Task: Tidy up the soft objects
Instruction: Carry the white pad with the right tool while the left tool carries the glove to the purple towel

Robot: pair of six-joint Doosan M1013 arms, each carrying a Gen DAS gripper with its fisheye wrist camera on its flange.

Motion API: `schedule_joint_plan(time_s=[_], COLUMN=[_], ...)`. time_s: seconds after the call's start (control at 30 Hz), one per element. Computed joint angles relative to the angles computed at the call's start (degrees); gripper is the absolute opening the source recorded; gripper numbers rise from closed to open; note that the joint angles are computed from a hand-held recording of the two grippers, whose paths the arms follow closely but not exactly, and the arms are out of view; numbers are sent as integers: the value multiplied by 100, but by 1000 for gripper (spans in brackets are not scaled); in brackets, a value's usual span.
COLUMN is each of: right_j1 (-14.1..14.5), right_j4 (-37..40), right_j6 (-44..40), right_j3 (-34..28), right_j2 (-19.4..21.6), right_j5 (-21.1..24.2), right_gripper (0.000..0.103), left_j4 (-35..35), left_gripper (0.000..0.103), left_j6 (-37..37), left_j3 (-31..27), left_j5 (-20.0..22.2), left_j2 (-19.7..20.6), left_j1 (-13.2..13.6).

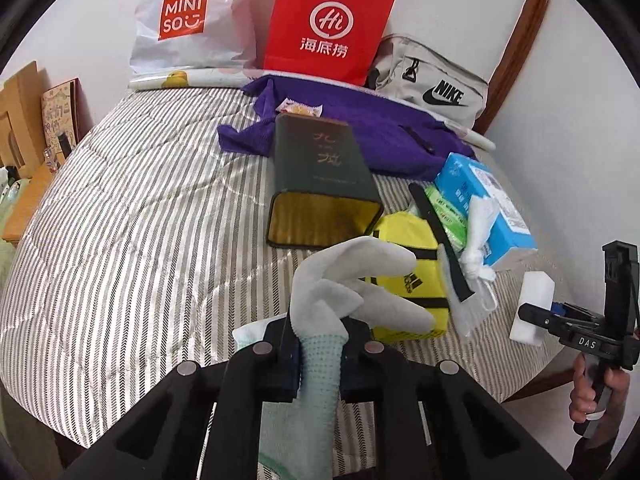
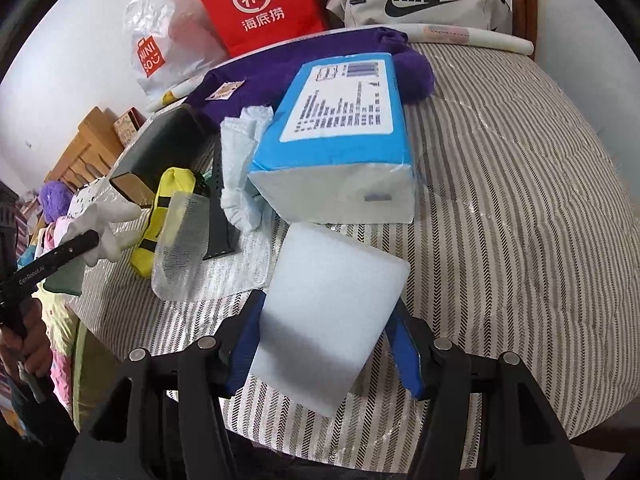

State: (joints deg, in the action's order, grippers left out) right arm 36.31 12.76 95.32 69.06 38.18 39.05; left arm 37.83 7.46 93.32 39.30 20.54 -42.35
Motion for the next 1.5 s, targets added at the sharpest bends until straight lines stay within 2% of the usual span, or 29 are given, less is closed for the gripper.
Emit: schedule_joint_plan(time_s=[0.13, 0.5, 0.7, 0.9, 1.17, 1.5], right_j1=[-10, -32, -60, -99, -150, -212], right_j4=[27, 157, 232, 317, 353, 258], right_j6=[-80, -327, -533, -698, -823, -656], right_j3=[20, -83, -325, -735, -1336, -2409], right_j2=[-68, -173, -112, 48, 311, 890], right_j5=[-61, -175, -126, 9, 169, 628], right_gripper=[59, 59, 59, 59, 59, 59], left_j4=[-35, 268, 418, 334, 145, -424], left_gripper=[13, 13, 13, 13, 13, 13], left_j6=[123, -140, -166, 13, 373, 954], left_j3=[-66, -83, -212, -457, -779, -1194], left_j5=[80, 74, 88, 195, 98, 16], left_j2=[-24, -202, -233, -148, -11, 278], left_j1=[-10, -6, 53, 167, 331, 644])
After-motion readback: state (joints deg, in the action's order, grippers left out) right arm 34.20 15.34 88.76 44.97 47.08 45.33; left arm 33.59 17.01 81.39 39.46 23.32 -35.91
